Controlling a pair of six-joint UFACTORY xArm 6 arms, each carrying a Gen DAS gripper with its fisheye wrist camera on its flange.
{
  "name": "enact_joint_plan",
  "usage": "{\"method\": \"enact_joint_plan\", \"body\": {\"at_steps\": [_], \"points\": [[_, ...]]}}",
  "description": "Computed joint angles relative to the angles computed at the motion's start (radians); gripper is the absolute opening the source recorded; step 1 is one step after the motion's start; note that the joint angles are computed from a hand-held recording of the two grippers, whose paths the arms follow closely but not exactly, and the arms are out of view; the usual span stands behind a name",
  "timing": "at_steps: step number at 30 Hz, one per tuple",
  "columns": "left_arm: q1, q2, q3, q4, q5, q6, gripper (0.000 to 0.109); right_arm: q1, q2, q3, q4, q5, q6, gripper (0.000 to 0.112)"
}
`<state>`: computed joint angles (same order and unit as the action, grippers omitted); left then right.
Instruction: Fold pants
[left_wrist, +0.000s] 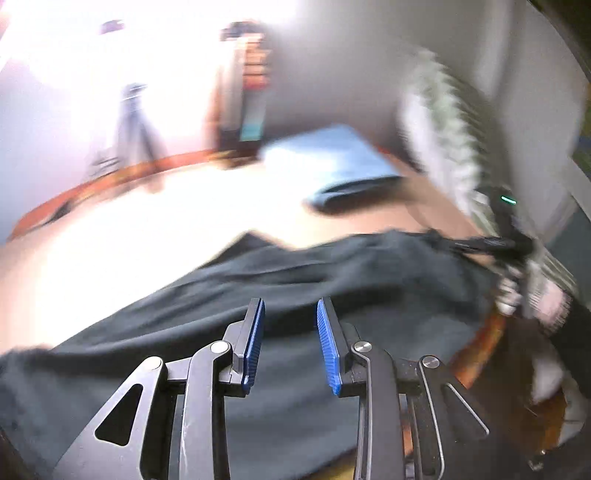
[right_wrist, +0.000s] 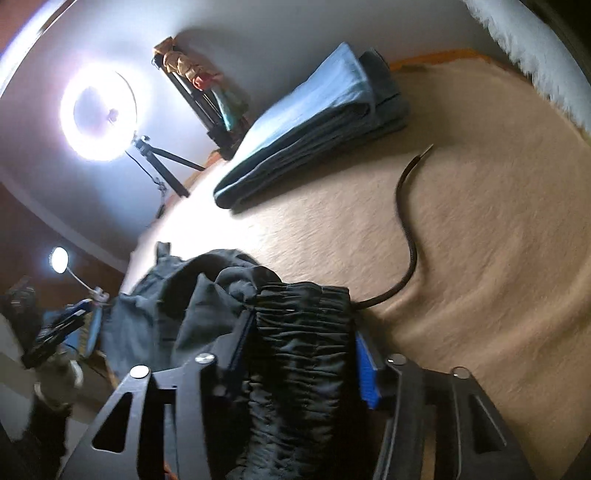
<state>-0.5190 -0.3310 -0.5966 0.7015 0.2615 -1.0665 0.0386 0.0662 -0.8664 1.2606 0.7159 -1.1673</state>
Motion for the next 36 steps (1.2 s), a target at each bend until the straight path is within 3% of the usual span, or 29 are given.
{"method": "enact_joint_plan", "body": {"at_steps": [5, 6, 7, 11, 13, 15, 16, 20, 23, 25, 30, 36], "points": [[0.067, -0.078, 0.114, 0.05, 0.017, -0.098, 0.028, 0.051, -0.204, 0.139, 0.1, -0.179, -0.064, 0.041], [0.074, -0.088, 0.138, 0.029, 0.007, -0.083, 0.028, 0.059, -0.246, 0.164, 0.107, -0.249, -0.083, 0.041], [0.07, -0.085, 0.147, 0.036, 0.006, -0.092, 0.028, 0.063, -0.257, 0.17, 0.078, -0.287, -0.073, 0.041], [0.071, -0.07, 0.188, -0.018, -0.022, -0.018, 0.028, 0.03, -0.191, 0.133, -0.142, -0.261, 0.141, 0.044], [0.07, -0.058, 0.198, -0.008, -0.032, -0.018, 0.028, 0.053, -0.179, 0.132, -0.3, -0.31, 0.247, 0.049], [0.074, -0.084, 0.237, -0.046, -0.05, 0.016, 0.028, 0.074, -0.202, 0.149, -0.375, -0.374, 0.301, 0.06], [0.072, -0.09, 0.249, -0.067, -0.054, 0.031, 0.028, 0.088, -0.221, 0.15, -0.396, -0.399, 0.311, 0.06], [0.079, -0.093, 0.298, -0.114, -0.095, 0.085, 0.028, 0.15, -0.256, 0.095, -0.409, -0.353, 0.28, 0.064], [0.08, -0.106, 0.32, -0.05, -0.114, 0.043, 0.028, 0.229, -0.197, -0.01, -0.428, -0.273, 0.274, 0.066], [0.08, -0.126, 0.342, -0.062, -0.128, 0.062, 0.028, 0.279, -0.104, -0.125, -0.415, -0.17, 0.269, 0.066], [0.068, -0.171, 0.377, -0.056, -0.117, 0.078, 0.028, 0.39, 0.186, -0.419, -0.479, -0.044, 0.342, 0.066], [0.076, -0.205, 0.418, -0.105, -0.15, 0.13, 0.028, 0.447, 0.461, -0.714, -0.543, 0.1, 0.476, 0.066]]}}
